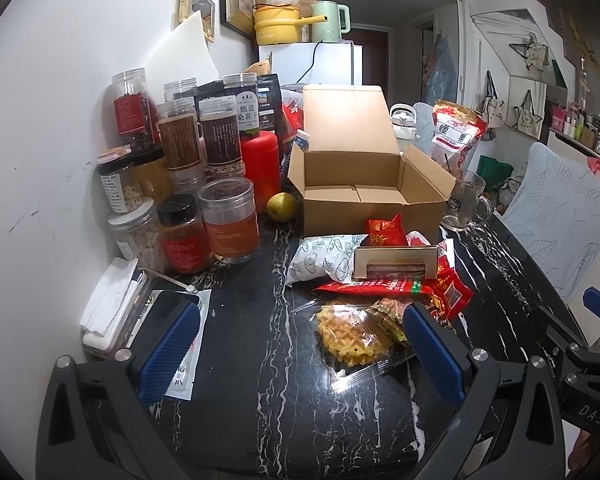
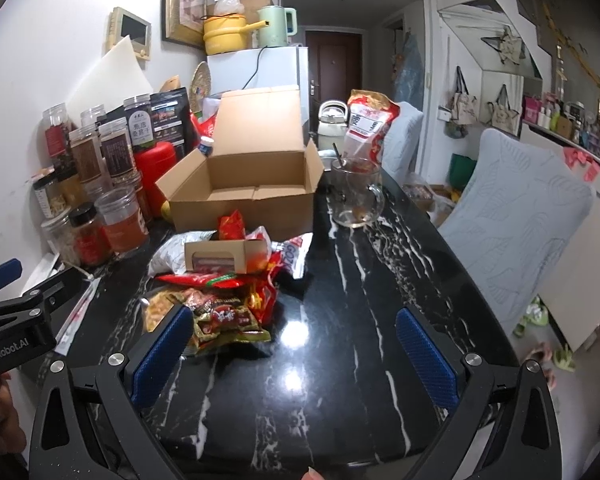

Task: Organize snacks

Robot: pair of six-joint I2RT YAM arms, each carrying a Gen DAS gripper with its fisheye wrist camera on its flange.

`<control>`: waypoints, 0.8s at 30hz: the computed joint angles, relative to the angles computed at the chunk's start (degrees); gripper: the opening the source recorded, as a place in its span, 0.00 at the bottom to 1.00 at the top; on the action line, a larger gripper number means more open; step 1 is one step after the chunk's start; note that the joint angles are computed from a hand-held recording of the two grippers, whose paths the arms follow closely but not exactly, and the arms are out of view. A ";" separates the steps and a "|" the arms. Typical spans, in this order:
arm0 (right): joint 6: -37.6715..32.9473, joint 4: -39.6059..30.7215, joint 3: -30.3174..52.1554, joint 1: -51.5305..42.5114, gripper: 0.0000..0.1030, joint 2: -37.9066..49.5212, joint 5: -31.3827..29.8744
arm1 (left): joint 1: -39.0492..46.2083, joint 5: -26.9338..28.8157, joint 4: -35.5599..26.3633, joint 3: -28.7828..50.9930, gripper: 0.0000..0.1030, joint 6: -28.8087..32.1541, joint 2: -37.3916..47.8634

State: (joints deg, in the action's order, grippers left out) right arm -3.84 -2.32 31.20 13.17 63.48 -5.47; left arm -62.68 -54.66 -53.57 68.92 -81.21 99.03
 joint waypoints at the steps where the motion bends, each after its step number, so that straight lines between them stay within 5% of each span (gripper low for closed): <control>1: -0.01 0.01 0.06 0.06 1.00 0.11 0.03 | 0.00 0.05 -0.03 0.07 1.00 0.03 0.06; 24: 0.43 -0.05 0.00 0.55 1.00 0.08 0.15 | 0.05 0.09 -0.89 0.51 1.00 -0.15 0.17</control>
State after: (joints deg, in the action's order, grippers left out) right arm -3.41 -2.37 31.20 13.72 63.56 -5.33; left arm -62.62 -54.57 -54.46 69.44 -81.36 99.20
